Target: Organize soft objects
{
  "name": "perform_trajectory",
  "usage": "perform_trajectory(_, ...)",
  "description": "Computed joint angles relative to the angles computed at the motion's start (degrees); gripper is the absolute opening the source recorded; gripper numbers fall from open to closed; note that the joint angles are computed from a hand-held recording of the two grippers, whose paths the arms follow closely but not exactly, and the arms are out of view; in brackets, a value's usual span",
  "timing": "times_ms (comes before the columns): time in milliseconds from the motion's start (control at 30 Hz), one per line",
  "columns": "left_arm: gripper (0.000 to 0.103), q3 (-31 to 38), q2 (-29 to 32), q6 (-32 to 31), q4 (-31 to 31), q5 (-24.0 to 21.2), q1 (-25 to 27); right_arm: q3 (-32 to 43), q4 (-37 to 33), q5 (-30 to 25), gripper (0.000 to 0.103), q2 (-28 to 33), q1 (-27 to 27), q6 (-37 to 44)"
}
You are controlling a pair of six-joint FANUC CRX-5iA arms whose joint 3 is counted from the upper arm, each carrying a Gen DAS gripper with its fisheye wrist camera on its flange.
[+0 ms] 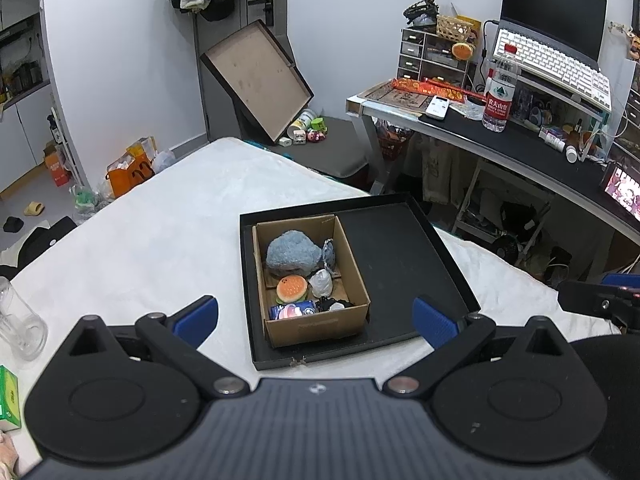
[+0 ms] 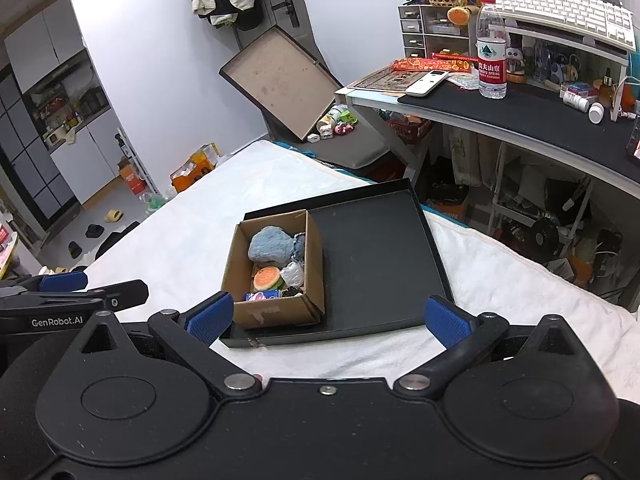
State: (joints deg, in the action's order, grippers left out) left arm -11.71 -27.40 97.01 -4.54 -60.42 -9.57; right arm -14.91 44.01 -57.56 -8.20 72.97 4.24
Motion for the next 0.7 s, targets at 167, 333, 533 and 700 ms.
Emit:
perform_trajectory(167, 0.103, 0.53, 0.31, 0.51, -0.98, -0.31, -0.89, 0.42, -0.10, -0.55, 0.103, 0.25, 0.04, 0.55)
perform_trajectory(333, 0.103, 1.11, 0.51, 1.14, -2.24, -0.80, -1.79, 0.62, -0.04, -0.81, 0.103, 0.44, 0.17, 0.49)
perform_trajectory(533, 0.102, 1.44, 0.65, 1.20, -2.66, -0.91, -2.17, 0.70, -0.41, -0.86, 0.103, 0.38, 0.03, 0.92)
perform_trajectory(700, 0.102, 1.42, 0.64, 0.80, -2.52, -0.74, -2.10, 0.75, -0.73, -0.89, 0.103, 0.32, -0.11, 1.34)
